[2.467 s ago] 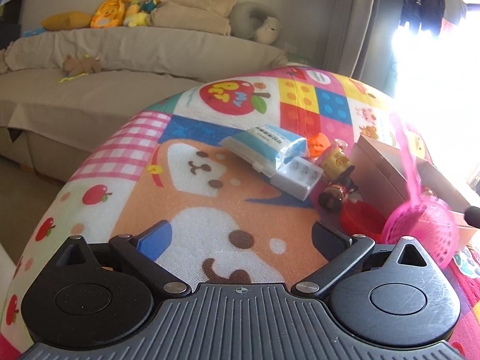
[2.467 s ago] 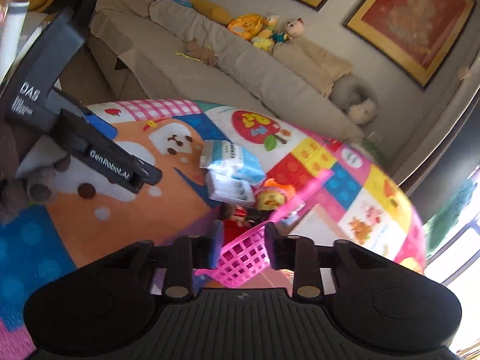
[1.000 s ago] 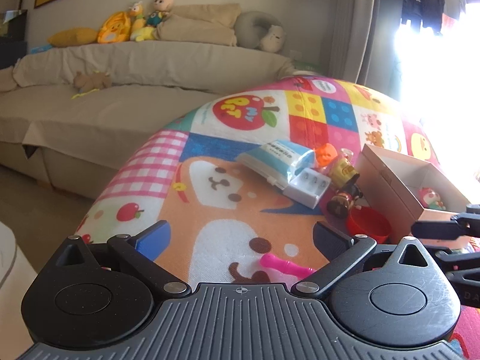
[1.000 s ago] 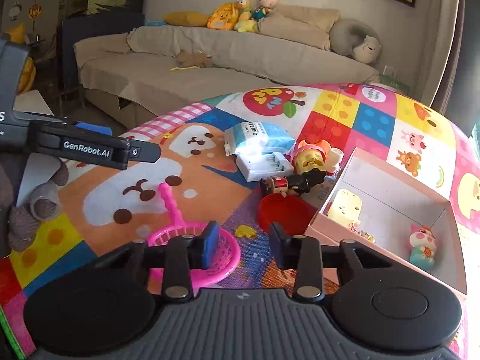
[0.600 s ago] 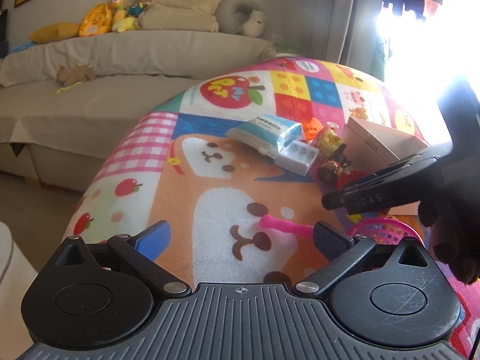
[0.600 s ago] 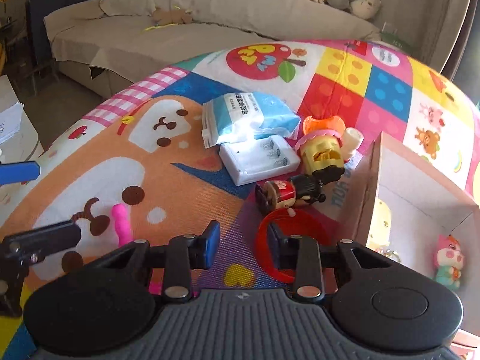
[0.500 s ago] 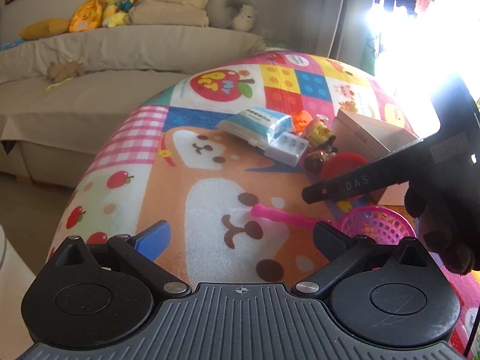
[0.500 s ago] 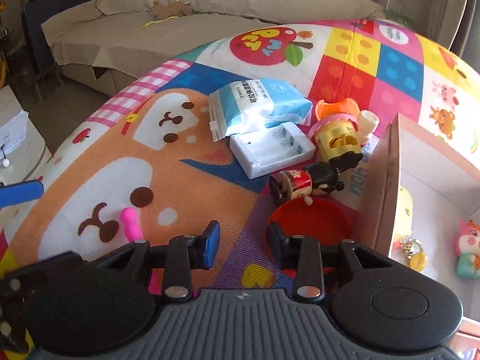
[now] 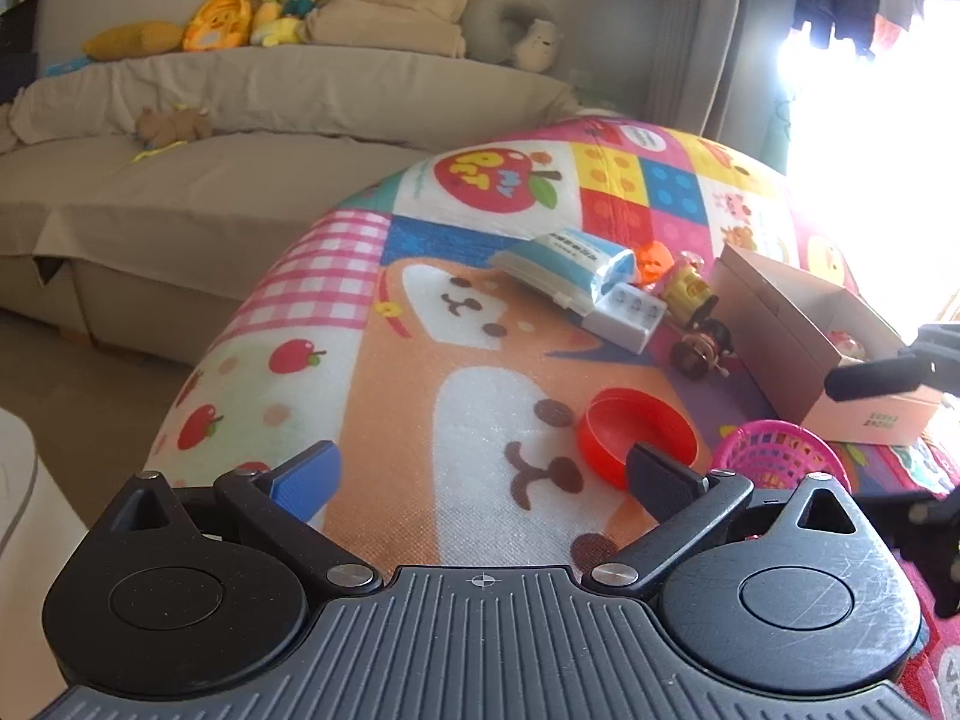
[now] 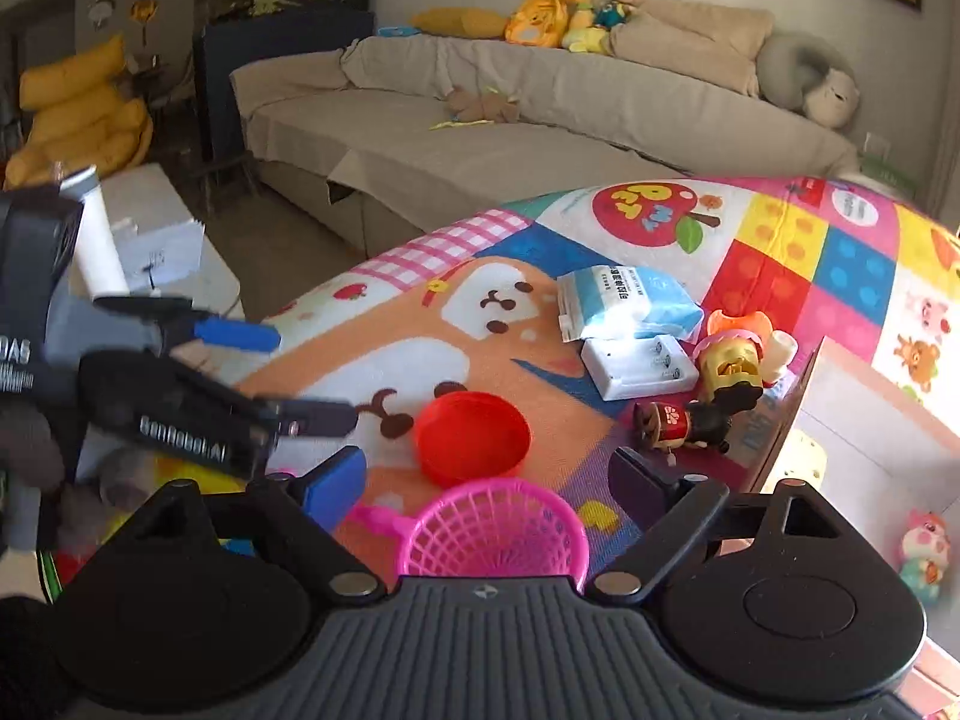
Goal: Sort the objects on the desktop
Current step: 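Lift the pink basket with the right tool and hold it above the mat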
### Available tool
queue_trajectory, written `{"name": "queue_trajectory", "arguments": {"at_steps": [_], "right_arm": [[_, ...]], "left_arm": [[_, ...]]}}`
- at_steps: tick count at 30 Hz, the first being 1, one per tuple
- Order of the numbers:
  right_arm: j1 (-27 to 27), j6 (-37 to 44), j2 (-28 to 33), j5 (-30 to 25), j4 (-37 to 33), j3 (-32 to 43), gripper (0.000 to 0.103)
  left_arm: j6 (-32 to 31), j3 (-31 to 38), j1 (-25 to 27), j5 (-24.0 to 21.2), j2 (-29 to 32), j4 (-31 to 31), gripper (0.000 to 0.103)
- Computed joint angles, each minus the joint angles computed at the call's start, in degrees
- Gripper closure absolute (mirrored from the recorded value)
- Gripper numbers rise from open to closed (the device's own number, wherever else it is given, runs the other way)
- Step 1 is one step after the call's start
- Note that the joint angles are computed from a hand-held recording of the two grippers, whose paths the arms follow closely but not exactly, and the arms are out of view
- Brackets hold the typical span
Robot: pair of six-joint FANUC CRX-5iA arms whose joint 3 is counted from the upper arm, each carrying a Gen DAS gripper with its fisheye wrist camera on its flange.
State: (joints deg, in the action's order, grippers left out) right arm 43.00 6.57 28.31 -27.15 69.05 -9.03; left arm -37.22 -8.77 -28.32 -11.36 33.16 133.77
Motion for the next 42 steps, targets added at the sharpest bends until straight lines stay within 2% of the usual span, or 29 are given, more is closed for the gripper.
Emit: {"name": "queue_trajectory", "arguments": {"at_steps": [2,5,7,9,10,13,15,16,17,19,20,23,27,28,30,32,34,38,42], "right_arm": [[0.6,4.2,0.9,-1.0,-1.7,0.6,0.011],[0.8,7.6,2.8,-1.9,-0.5,1.3,0.011],[0.2,7.0,2.8,-0.2,-0.6,1.1,0.011],[-1.0,3.5,2.1,2.1,0.5,0.3,0.011],[-1.6,0.6,1.8,2.6,2.3,-0.3,0.011],[-3.6,-9.0,1.1,3.2,6.7,-1.3,0.011],[-4.1,-12.8,1.7,0.7,6.6,-0.4,0.015],[-3.6,-11.2,2.5,-1.4,3.8,1.1,0.026],[-3.0,-8.2,3.5,-3.6,-0.1,3.1,0.041],[-2.5,-2.3,5.6,-6.2,-7.0,6.8,0.055],[-2.4,-0.3,6.0,-6.5,-9.1,7.6,0.059],[-1.7,2.6,5.9,-7.4,-11.5,7.5,0.06],[-0.5,6.0,2.5,-4.8,-15.1,3.8,0.06],[-0.3,7.1,1.1,-2.5,-16.1,2.3,0.06],[-0.1,6.2,-1.2,1.0,-14.9,-0.9,0.052],[-0.1,-1.1,-2.6,1.8,-6.9,-3.9,0.023],[-0.5,-7.0,-3.7,3.2,-0.4,-5.9,0.012],[0.3,-5.9,-4.1,5.7,-1.2,-5.7,0.01],[1.7,-3.2,-3.9,3.4,-4.0,-5.6,0.01]], "left_arm": [[-1.3,0.3,-0.4,0.8,-0.1,1.6,0.0],[-3.9,0.6,-0.9,1.8,-0.5,3.7,0.0],[-5.3,0.6,-1.1,2.2,-0.8,5.2,0.0],[-4.0,0.0,-0.7,1.3,-1.1,3.7,0.0],[-1.6,-0.8,-0.1,-0.2,-1.2,0.5,0.0],[9.3,-4.0,4.5,-9.8,-1.6,-18.3,0.0],[10.5,-4.9,6.0,-13.9,-1.9,-26.3,0.0],[9.2,-5.2,5.8,-14.1,-2.1,-28.0,0.0],[7.1,-5.5,5.2,-13.2,-2.3,-28.4,0.0],[2.1,-6.0,3.2,-10.2,-2.6,-26.3,0.0],[-0.2,-6.1,2.3,-8.6,-2.6,-24.5,0.0],[-4.4,-5.4,0.5,-4.6,-2.4,-19.1,0.0],[-6.3,-3.0,-0.9,0.5,-1.5,-12.4,0.0],[-6.0,-2.6,-0.9,1.0,-1.3,-12.0,0.0],[-3.4,-2.4,-0.4,1.1,-1.1,-13.8,0.0],[-2.5,-2.5,-0.1,0.9,-1.2,-14.9,0.0],[-1.4,-3.0,0.3,0.2,-1.5,-16.6,0.0],[1.2,-3.7,1.1,-0.7,-2.0,-19.8,0.0],[6.7,-4.8,2.6,-1.9,-2.3,-27.4,0.0]]}}
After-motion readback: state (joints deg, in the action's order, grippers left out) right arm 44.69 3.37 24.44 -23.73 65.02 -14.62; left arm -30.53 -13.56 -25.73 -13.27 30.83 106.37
